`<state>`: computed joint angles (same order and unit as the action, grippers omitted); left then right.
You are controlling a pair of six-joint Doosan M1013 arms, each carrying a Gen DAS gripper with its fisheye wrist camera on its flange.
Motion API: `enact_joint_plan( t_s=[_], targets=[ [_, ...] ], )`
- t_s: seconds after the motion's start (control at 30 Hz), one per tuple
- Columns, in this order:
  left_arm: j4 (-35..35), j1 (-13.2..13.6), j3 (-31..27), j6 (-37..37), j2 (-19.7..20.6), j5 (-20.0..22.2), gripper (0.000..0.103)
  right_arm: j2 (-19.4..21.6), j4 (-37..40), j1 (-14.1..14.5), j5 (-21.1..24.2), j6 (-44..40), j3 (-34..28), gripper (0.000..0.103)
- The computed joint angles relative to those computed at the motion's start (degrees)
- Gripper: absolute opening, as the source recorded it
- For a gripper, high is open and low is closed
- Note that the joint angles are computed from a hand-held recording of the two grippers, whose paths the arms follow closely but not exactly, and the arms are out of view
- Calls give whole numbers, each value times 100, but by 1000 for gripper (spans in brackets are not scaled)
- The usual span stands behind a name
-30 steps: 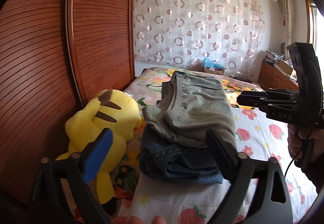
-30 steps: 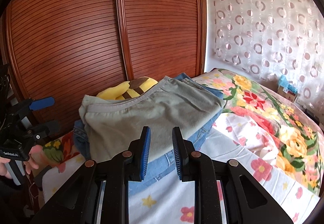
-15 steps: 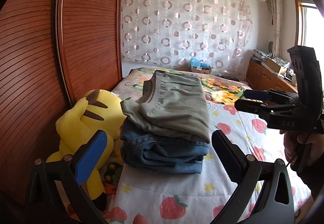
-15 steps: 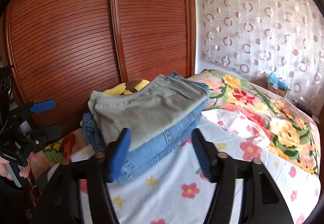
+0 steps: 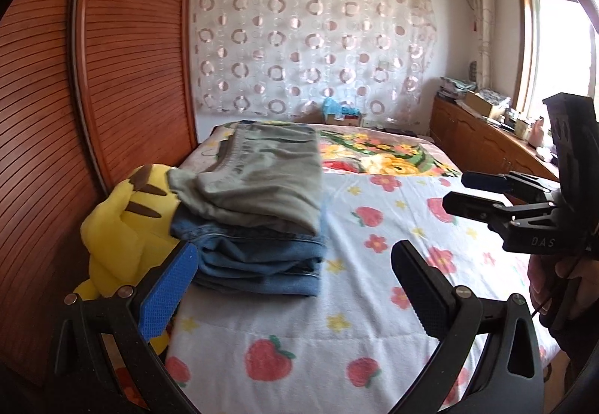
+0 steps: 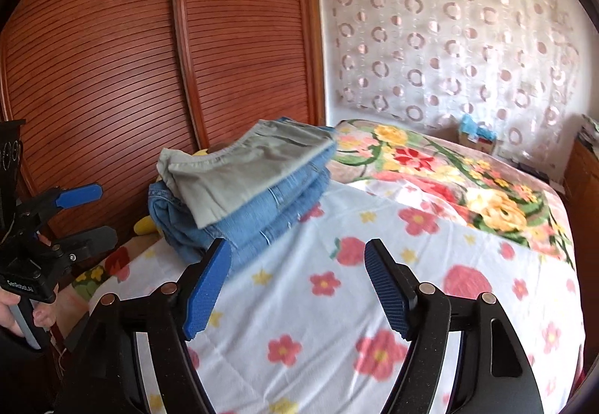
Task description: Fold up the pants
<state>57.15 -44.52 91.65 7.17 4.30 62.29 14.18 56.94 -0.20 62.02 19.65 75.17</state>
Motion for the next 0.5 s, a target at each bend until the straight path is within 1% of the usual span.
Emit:
enact_joint_plan(
  t_s=[0.33,0.5],
  targets=[
    [-22,-220,-186,246,166,-294,103,-549,54,-312,-498,128,734,77],
    [-72,-326,-256,333,216,-326,103,-817,105,-469,-744,169,1090,82]
  ],
)
